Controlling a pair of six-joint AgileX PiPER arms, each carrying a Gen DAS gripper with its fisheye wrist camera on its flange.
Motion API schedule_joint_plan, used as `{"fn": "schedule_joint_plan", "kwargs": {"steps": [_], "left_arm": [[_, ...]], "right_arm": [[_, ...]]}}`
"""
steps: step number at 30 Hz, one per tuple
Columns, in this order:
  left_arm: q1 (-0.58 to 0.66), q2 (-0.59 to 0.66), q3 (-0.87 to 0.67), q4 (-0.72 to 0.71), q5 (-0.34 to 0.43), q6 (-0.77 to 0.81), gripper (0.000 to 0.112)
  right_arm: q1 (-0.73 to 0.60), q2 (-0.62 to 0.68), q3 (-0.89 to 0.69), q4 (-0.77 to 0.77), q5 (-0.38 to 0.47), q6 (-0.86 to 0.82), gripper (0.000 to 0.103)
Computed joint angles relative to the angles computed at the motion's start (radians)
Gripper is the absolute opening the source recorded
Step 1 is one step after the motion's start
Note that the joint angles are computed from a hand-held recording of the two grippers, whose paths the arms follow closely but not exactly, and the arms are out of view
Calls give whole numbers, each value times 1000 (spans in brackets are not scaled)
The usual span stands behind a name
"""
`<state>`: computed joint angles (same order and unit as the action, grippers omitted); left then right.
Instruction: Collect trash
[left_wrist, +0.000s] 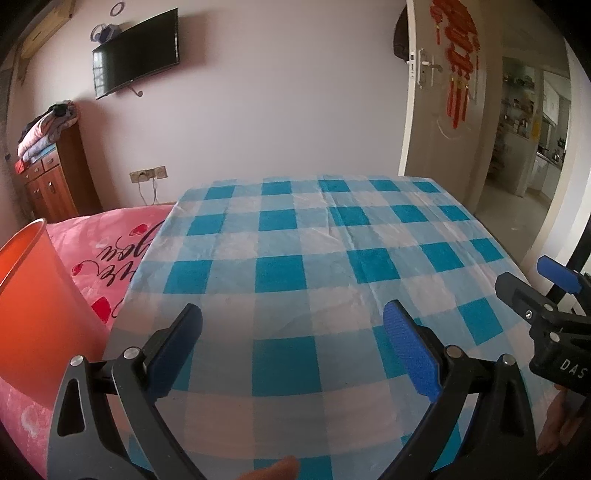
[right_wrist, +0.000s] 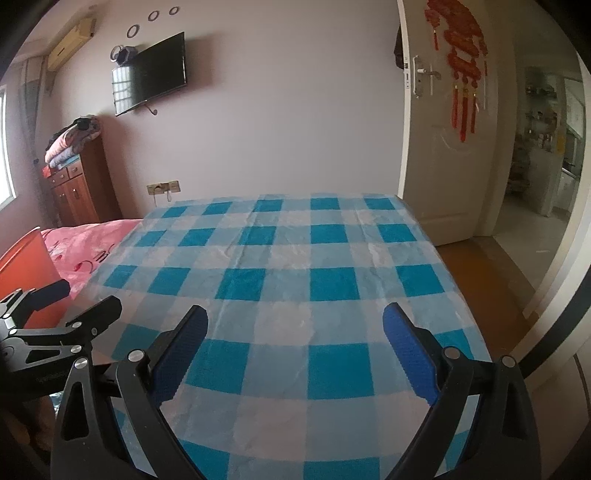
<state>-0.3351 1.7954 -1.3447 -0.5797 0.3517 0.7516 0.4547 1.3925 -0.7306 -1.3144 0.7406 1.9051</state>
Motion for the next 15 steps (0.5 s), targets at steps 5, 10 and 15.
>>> {"fn": "schedule_joint_plan", "kwargs": {"steps": [5, 10, 15], "left_arm": [[-20, -20, 35, -11, -31, 27, 99], [-29, -41, 65, -36, -50, 54, 99], [-34, -73, 104, -100, -71, 128, 99]], "right_arm": [[17, -16, 21, -1, 37, 21, 95], [39, -34, 31, 6, 75, 28, 95], [67, -58, 38, 14, 117, 30, 95]]}}
